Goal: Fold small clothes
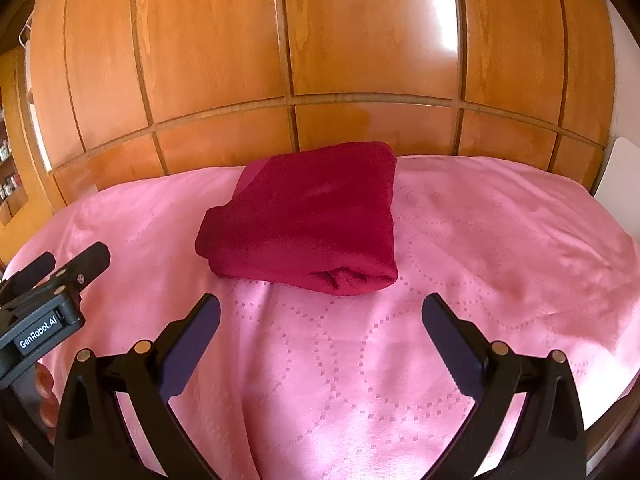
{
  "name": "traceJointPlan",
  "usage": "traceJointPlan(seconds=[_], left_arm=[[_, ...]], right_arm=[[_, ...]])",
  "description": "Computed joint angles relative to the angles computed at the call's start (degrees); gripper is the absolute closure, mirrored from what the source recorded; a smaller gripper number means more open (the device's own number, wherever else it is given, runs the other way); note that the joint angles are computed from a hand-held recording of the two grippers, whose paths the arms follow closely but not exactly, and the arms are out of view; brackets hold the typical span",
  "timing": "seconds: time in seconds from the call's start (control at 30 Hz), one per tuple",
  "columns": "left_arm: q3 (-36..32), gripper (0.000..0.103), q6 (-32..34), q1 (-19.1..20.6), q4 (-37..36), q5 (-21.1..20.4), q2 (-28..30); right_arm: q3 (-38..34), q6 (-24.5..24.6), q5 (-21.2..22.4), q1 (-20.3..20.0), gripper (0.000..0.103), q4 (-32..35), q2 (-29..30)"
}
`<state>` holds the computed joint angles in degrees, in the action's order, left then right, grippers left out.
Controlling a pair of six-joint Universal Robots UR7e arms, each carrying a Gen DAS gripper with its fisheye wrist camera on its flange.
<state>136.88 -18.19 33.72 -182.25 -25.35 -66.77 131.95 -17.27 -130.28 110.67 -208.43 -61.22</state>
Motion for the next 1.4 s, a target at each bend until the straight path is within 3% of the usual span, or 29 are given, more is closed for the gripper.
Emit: traceJointPlan(seconds=[1.03, 1.4], left_arm=[[1.01, 0.004, -1.71, -1.62, 1.47, 1.45, -1.08], [0.41, 0.004, -7.02, -0.78, 7.86, 0.76, -2.23]], right_arm=[[0.22, 0.48, -0.14, 0.40, 0.002, 0.81, 0.25], [0.41, 0.15, 1.04, -0.52, 0.002, 1.51, -0.49]])
